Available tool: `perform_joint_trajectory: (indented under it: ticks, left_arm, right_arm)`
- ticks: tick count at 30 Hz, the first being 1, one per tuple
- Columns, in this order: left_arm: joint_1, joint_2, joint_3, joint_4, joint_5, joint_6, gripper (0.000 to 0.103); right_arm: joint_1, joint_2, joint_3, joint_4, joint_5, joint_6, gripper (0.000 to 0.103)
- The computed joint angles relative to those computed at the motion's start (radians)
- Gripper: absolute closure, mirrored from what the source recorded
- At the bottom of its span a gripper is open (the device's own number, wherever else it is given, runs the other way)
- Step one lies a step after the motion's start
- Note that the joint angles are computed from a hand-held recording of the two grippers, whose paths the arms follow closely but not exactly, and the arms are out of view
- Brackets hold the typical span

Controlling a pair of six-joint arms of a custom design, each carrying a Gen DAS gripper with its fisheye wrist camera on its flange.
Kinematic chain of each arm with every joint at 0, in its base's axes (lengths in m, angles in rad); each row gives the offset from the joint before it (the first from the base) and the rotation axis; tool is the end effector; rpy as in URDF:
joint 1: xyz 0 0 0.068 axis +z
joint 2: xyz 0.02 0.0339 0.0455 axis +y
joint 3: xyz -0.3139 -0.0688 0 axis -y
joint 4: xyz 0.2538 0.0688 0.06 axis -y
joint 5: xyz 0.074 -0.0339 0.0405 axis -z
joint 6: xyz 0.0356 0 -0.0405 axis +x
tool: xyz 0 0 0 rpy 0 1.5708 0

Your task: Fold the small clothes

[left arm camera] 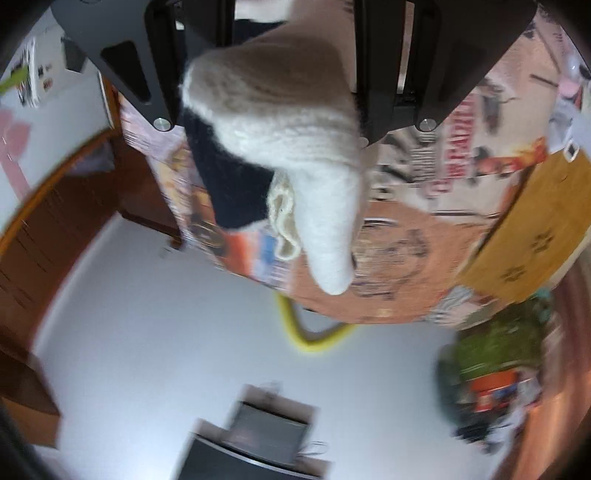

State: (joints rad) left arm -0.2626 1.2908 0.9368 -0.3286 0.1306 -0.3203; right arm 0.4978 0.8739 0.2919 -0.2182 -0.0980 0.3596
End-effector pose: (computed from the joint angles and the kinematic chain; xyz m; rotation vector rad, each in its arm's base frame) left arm 0.2662 -0.0764 0.3145 0.0052 2.2873 -0.4558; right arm 0.1211 0.0698 0.1863 -0.2160 2.4206 0.5180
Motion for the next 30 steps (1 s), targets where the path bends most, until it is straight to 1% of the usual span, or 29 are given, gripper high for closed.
perform_joint_trajectory:
  ticks: [5,8,11,12,14,16,19,22,24,26,28,30]
  left_arm:
    - [-0.234,0.096,0.079,-0.006,-0.085,-0.024,0.080]
    - [-0.314,0.139,0.096,-0.013,-0.104,-0.024,0.080]
    - [-0.377,0.165,0.090,-0.010,-0.113,-0.015,0.080]
    - [-0.404,0.163,0.080,-0.017,-0.124,-0.013,0.080]
    - [-0.418,0.185,0.076,-0.020,-0.115,-0.003,0.080]
    - [-0.424,0.208,0.069,-0.029,-0.085,-0.004,0.079]
    - [-0.426,0.225,0.059,-0.042,-0.021,-0.025,0.077]
    - [-0.410,0.234,0.039,-0.035,0.033,-0.021,0.076]
    - [-0.409,0.239,0.028,-0.038,0.054,-0.001,0.076]
    - [-0.416,0.237,0.018,-0.040,0.060,0.017,0.076]
    - [-0.435,0.232,0.000,-0.030,0.045,0.025,0.075]
    - [-0.455,0.231,-0.005,-0.032,0.035,0.026,0.074]
  right_arm:
    - [-0.091,-0.076,0.015,-0.063,-0.043,-0.045,0.047]
    - [-0.214,-0.102,0.021,-0.094,-0.124,-0.099,0.047]
    - [-0.335,-0.051,0.044,-0.090,-0.206,-0.171,0.047]
    - [-0.354,-0.037,0.052,-0.090,-0.219,-0.185,0.047]
    - [-0.398,0.026,0.075,-0.063,-0.248,-0.224,0.047]
    - [-0.433,0.086,0.097,-0.032,-0.260,-0.253,0.047]
    - [-0.444,0.204,0.141,0.010,-0.251,-0.267,0.047]
    - [-0.439,0.263,0.157,0.054,-0.242,-0.285,0.047]
    - [-0.430,0.272,0.156,0.096,-0.197,-0.276,0.047]
    - [-0.447,0.266,0.154,0.123,-0.174,-0.262,0.047]
    - [-0.460,0.260,0.161,0.120,-0.142,-0.257,0.047]
    - [-0.456,0.221,0.155,0.113,-0.067,-0.258,0.047]
